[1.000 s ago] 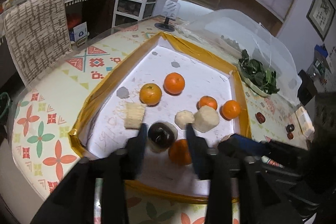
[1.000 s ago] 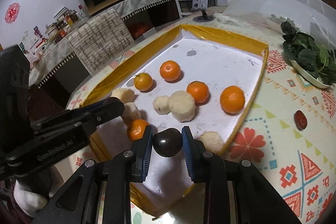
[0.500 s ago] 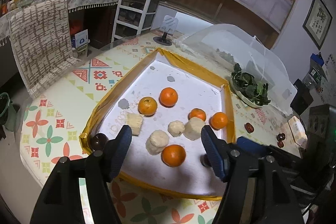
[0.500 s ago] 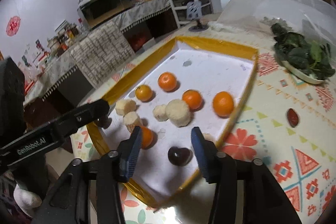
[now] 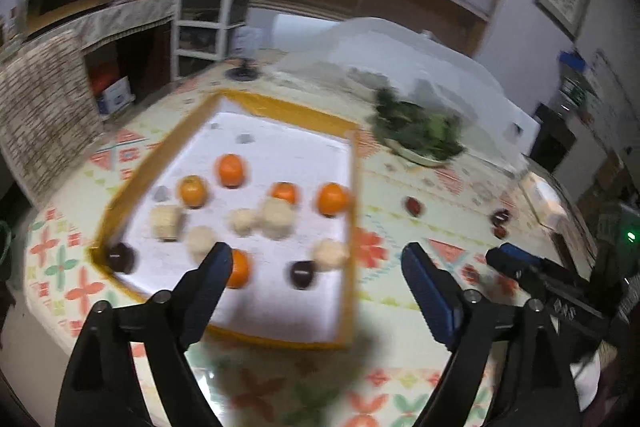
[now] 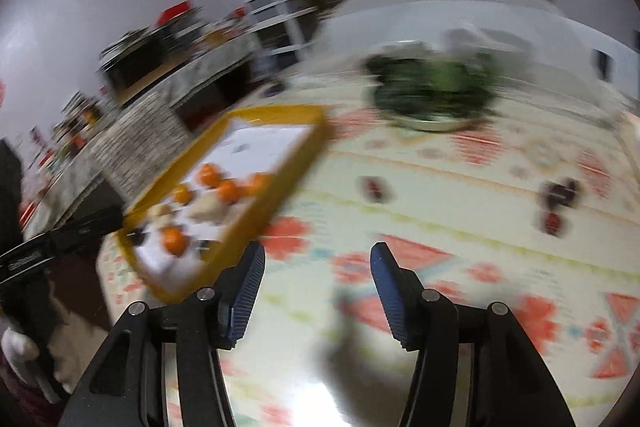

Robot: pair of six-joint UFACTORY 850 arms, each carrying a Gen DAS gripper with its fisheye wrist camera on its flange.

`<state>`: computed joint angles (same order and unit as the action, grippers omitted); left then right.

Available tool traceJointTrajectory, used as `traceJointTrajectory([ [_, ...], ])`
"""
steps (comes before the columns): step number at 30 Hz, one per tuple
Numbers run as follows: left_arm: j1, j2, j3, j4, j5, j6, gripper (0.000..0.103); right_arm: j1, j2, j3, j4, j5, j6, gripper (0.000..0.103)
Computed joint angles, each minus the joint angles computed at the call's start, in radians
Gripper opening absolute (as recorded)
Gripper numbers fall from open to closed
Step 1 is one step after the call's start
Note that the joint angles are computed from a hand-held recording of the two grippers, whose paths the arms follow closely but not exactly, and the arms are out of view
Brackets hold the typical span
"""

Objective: Organize fruits
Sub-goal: 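Move both tools back toward the remaining plums and dates, then grasp a dark plum with the right tool while the left tool grasps a red date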

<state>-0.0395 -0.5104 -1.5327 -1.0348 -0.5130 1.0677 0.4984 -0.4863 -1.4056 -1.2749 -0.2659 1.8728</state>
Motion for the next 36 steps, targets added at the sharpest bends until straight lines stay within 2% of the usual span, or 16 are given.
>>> traceJointTrajectory([
  [4, -0.036, -0.005, -0.001, -0.014, -0.091, 0.038, 0.088, -0.054, 0.122, 0.168, -0.081, -0.056, 0.168, 0.059],
  [8, -0.087, -0.015, 0.0, 0.034, -0.1, 0.016, 0.088, -0.109, 0.186, 0.255, -0.076, -0.076, 0.209, 0.059],
  [12, -0.125, -0.026, -0.002, 0.088, -0.092, -0.019, 0.088, -0.155, 0.186, 0.275, -0.094, -0.041, 0.234, 0.059],
  [19, -0.151, -0.052, -0.033, 0.127, -0.071, -0.068, 0.088, -0.229, 0.103, 0.206, -0.14, 0.069, 0.306, 0.059],
  [21, -0.158, -0.061, -0.042, 0.138, -0.064, -0.082, 0.088, -0.241, 0.065, 0.156, -0.07, 0.074, 0.222, 0.059],
  [24, -0.165, -0.077, -0.062, 0.167, -0.067, -0.113, 0.088, -0.246, 0.006, 0.075, 0.172, 0.036, -0.036, 0.059],
  [26, -0.168, -0.088, -0.074, 0.179, -0.073, -0.127, 0.088, -0.249, -0.032, 0.026, 0.278, 0.02, -0.145, 0.058],
  [29, -0.171, -0.1, -0.088, 0.2, -0.076, -0.147, 0.088, -0.237, -0.069, -0.03, 0.288, -0.047, -0.172, 0.055],
  [33, -0.169, -0.107, -0.094, 0.208, -0.081, -0.152, 0.088, -0.21, -0.116, -0.112, 0.386, -0.175, -0.316, 0.053],
  [35, -0.167, -0.107, -0.094, 0.21, -0.082, -0.157, 0.088, -0.2, -0.136, -0.142, 0.409, -0.24, -0.345, 0.047],
  [36, -0.166, -0.107, -0.095, 0.21, -0.085, -0.158, 0.088, -0.194, -0.136, -0.143, 0.403, -0.259, -0.337, 0.038],
])
